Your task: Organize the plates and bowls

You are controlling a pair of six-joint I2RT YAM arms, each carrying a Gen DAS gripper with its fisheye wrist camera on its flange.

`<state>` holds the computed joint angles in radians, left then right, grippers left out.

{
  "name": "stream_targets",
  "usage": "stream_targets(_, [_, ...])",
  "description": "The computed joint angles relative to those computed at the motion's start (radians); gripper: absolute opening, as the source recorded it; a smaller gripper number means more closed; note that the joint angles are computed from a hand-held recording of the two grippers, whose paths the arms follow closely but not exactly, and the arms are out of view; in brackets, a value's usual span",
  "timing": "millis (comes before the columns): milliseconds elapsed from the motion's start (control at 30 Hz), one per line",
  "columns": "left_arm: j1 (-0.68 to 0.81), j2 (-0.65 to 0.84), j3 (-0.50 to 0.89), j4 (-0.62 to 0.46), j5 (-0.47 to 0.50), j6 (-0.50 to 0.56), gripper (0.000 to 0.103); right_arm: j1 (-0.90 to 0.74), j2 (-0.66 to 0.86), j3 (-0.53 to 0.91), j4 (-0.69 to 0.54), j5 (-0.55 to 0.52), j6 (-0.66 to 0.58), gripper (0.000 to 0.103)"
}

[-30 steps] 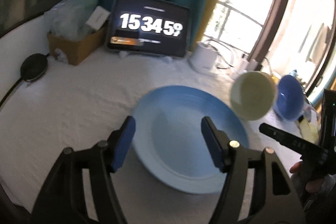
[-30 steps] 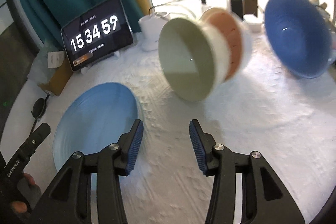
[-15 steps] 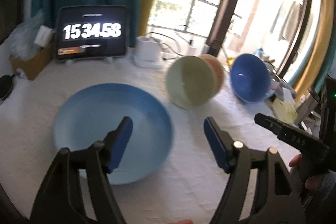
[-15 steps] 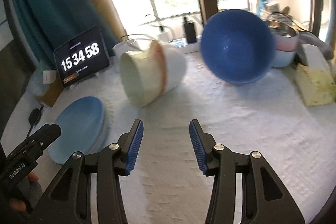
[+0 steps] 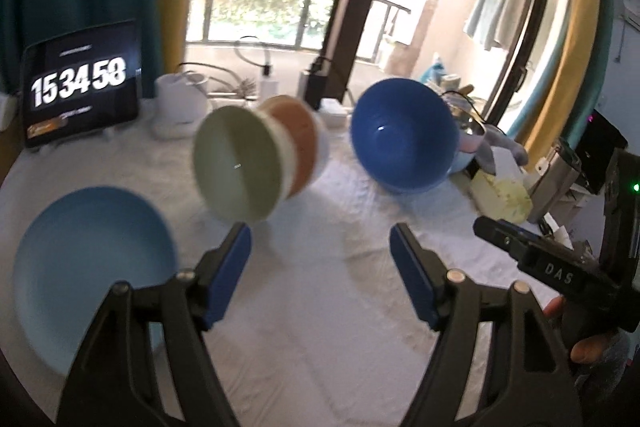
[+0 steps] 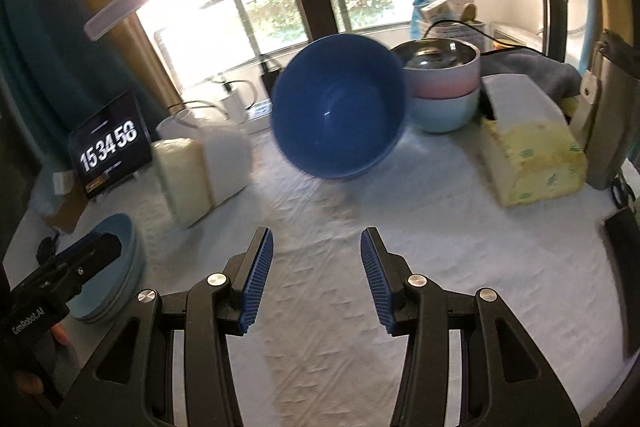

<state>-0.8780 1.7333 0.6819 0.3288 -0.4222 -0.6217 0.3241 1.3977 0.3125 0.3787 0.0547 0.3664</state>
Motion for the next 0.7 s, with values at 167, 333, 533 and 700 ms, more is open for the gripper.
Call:
stream_targets(167, [0.014,0.083,0.121,-0.011,0.013,0.055,0.073,-0.096,0.062,0.036,0.029,-0.052,-0.07,0.048])
stream_targets(333, [0.041,0.183,0.25,-0.001,0.024,0.109,0.073,-0.169,0.139,0.093,0.061,-0.102,-0.135,0.048])
stream_targets(533, [0.089,0.351,0.417,0.011,0.061,0.16,0.073,-0.227,0.292,0.207,0.114,-0.133,-0.18,0.048])
stream_targets(700, [0.111,0.477,0.55,-0.007,0.083,0.17,0.073,-0.261,0.418,0.305,0.131,-0.156,-0.198,0.048])
